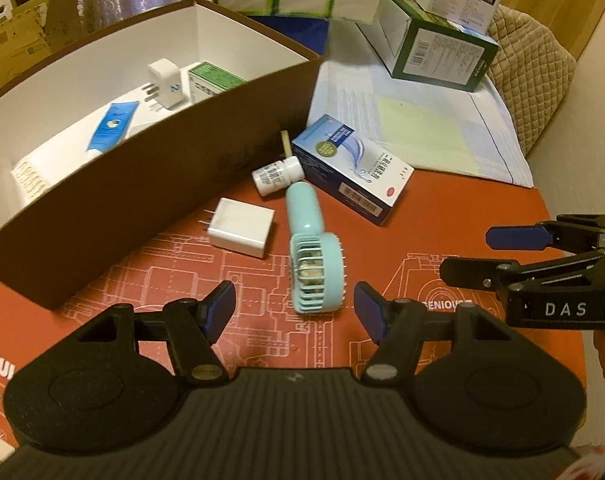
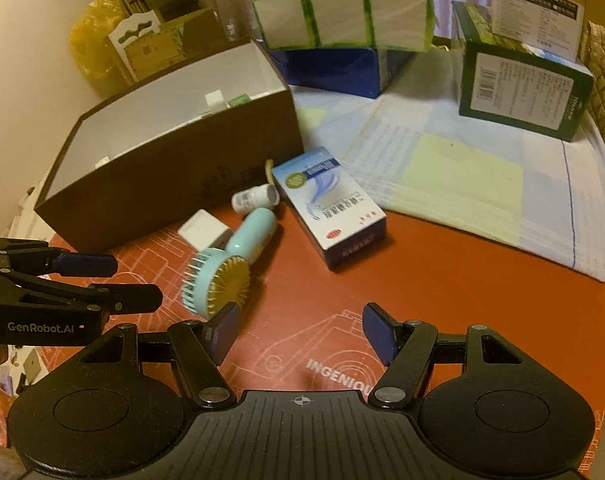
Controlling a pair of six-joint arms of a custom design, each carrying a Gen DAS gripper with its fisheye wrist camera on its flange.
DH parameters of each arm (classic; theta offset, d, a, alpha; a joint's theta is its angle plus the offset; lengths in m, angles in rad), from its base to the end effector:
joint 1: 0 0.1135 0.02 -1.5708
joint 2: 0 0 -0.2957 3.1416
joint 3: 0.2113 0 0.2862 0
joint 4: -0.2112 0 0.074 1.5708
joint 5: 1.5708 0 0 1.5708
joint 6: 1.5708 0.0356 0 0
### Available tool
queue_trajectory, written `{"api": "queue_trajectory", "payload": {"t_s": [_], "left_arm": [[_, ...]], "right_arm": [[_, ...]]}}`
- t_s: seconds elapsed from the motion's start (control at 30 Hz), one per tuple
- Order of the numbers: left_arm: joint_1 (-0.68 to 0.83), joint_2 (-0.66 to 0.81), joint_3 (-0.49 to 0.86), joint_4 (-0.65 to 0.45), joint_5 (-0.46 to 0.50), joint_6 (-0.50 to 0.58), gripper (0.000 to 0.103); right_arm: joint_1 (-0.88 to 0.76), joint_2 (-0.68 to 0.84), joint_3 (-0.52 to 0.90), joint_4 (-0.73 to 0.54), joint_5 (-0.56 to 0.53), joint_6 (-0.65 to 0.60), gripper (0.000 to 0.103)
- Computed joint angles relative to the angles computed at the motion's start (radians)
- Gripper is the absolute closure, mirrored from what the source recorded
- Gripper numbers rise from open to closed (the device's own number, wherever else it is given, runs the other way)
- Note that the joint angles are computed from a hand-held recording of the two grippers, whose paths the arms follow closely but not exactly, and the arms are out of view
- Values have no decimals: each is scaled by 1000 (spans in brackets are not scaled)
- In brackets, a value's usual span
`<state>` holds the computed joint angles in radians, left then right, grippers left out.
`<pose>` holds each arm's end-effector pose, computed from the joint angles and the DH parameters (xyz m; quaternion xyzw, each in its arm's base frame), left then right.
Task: Organize rigid objects
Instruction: 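Close the left tool on the mint-green handheld fan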
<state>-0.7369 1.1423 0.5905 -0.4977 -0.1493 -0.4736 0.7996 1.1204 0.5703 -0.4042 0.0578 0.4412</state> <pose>0.1674 -0.1448 0.1922 0.1074 0.9577 -0.0870 0.2524 0.1580 0.1596 0.1952 -0.1611 0.9388 0.1539 0.2628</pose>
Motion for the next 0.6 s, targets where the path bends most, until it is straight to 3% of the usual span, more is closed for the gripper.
{"api": "queue_trajectory", "payload": {"t_s": [0.37, 0.6], "left_arm": [[18, 195, 31, 144, 32, 36, 42], [21, 280, 47, 207, 38, 61, 50]], "right_arm": [[-80, 12, -29, 16, -29, -43, 38], [-102, 59, -38, 63, -36, -83, 38]]}}
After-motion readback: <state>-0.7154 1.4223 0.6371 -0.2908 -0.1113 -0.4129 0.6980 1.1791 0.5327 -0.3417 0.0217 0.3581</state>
